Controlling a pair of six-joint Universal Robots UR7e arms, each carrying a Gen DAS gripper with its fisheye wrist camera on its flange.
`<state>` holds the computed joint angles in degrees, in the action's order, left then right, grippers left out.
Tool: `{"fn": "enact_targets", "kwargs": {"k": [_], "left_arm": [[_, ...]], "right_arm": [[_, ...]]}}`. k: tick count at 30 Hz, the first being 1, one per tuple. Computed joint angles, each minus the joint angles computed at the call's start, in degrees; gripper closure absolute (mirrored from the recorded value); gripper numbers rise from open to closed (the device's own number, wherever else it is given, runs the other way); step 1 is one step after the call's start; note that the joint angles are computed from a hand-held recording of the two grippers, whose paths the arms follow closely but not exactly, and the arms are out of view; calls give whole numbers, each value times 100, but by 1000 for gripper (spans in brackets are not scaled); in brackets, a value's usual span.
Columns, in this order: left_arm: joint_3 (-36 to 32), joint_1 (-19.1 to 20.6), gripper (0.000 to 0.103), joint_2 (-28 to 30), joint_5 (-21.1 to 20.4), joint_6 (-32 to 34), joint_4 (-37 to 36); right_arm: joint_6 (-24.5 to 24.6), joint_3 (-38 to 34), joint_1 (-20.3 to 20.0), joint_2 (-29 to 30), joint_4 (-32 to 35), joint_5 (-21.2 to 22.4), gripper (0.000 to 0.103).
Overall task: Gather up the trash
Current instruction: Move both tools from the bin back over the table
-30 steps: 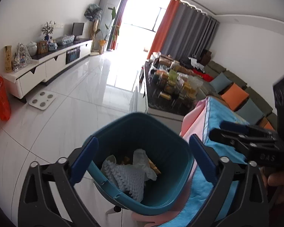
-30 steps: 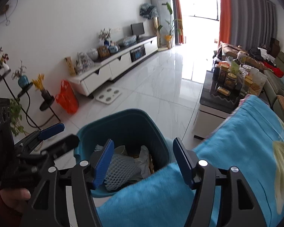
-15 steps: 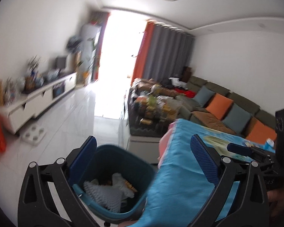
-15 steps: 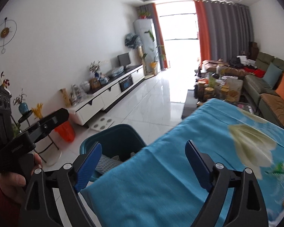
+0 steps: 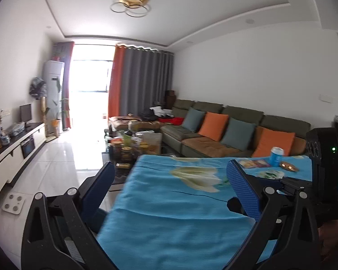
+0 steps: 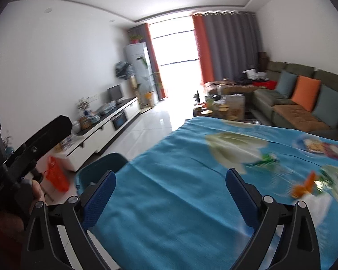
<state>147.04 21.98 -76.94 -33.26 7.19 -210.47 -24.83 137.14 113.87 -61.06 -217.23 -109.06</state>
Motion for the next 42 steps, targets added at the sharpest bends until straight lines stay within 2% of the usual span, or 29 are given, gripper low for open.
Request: {"fn": "enact_targets", "kwargs": {"k": [4, 13, 24, 29, 33, 36, 42], "left_arm": [[0, -139, 6, 270, -238, -387, 241], [-48, -36, 6, 681, -768, -561, 311], [-243, 95, 6, 1321, -1272, -598, 191], [-371, 179, 6, 1407, -1364, -648, 311], [-421, 258, 6, 1422, -1355, -635, 391], [-525, 354, 6, 1469, -1306, -545, 457], [-917, 648, 6, 1616, -1514, -265, 715]], "right_arm": [[-95, 405, -94, -120, -783, -295, 7], [-256, 966, -301, -160, -2408, -765, 7], [-472, 1373, -309, -204, -3544, -1370, 7], [-513, 1383, -183, -203, -3745, -1679, 7], [-586, 1325, -246, -278, -3638, -1727, 7], [-567, 1249, -331, -385, -3399, -1683, 7], [-585, 950, -545, -578, -2622, -1728, 7]]}}
